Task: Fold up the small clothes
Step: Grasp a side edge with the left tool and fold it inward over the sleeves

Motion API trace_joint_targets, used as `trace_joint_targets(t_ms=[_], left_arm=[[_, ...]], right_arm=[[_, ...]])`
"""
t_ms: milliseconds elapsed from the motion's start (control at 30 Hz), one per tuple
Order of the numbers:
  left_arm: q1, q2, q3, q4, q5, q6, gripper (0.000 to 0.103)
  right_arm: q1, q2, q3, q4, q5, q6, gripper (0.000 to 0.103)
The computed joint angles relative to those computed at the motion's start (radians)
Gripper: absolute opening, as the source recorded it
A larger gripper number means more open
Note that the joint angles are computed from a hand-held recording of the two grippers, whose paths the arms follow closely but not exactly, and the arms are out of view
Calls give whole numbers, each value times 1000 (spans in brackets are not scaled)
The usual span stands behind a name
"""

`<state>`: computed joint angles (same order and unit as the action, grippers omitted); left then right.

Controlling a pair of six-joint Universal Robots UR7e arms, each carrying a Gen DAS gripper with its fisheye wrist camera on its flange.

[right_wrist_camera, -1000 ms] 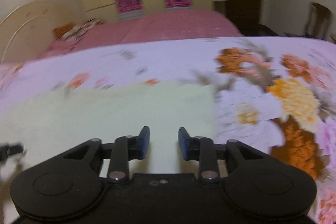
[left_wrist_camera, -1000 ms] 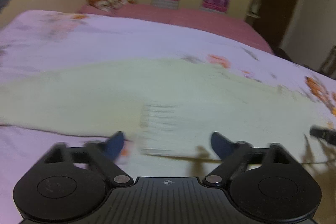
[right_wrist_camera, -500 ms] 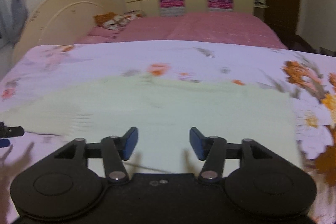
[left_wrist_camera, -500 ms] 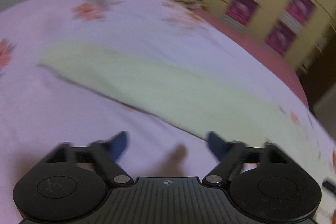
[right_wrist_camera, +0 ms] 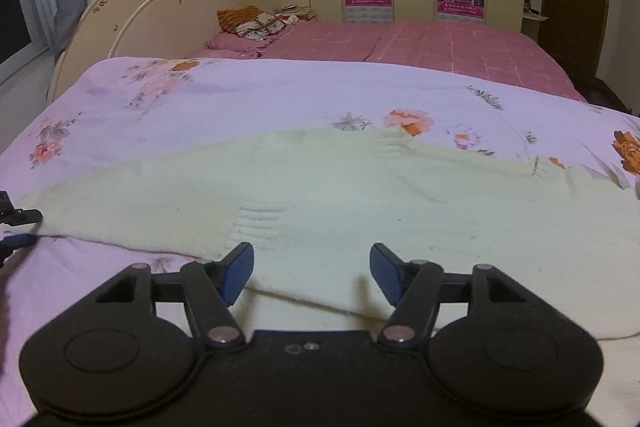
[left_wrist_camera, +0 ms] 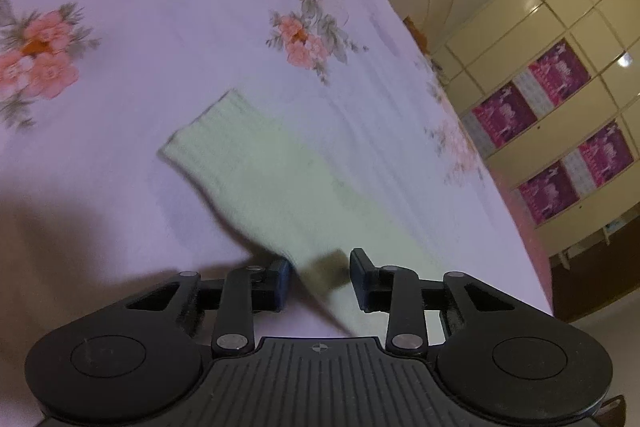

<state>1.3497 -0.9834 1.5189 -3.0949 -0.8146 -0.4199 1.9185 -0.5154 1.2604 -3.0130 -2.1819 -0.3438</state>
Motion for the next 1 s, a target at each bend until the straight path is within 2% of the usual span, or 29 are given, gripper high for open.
trace_joint_targets(t_ms=[67, 100, 133, 167, 200, 367, 433, 500, 533, 567, 700, 867, 1000], left_arm=[[15, 25, -35, -21, -22, 18, 34], [18, 33, -51, -21, -26, 24, 30], [20, 43, -66, -20, -18, 28, 14], [19, 39, -64, -11, -12, 17, 6], [22, 35, -60, -9, -23, 0, 4], [1, 41, -57, -65, -4, 63, 4], [-22, 53, -64, -125, 10, 140, 4], [-53, 63, -70, -190, 11, 250, 4], [-68, 67, -75, -201, -1, 296, 4], [-80, 65, -76, -199, -19, 314, 4], [-126, 105, -129, -159, -104, 414, 4], [-188, 184, -181, -31, -227, 496, 4], [-233, 274, -241, 120, -314, 519, 4]], right_arm=[[0, 19, -23, -4, -10, 2, 63], [0, 26, -31, -7, -13, 5, 63], [0, 34, -39, -11, -16, 8, 63], [0, 41, -48, -13, -21, 9, 63], [1, 48, -56, -18, -27, 6, 63], [6, 86, -89, -50, -77, -46, 63], [3, 103, -108, 23, -127, -56, 63], [-1, 113, -97, 3, -134, -113, 65], [-1, 116, -91, -23, -136, -141, 65], [-1, 114, -90, -17, -135, -131, 65], [-13, 63, -48, -11, -64, -24, 64], [-34, -39, 65, -59, -7, 66, 64], [-55, -131, 171, -116, -17, 92, 64]])
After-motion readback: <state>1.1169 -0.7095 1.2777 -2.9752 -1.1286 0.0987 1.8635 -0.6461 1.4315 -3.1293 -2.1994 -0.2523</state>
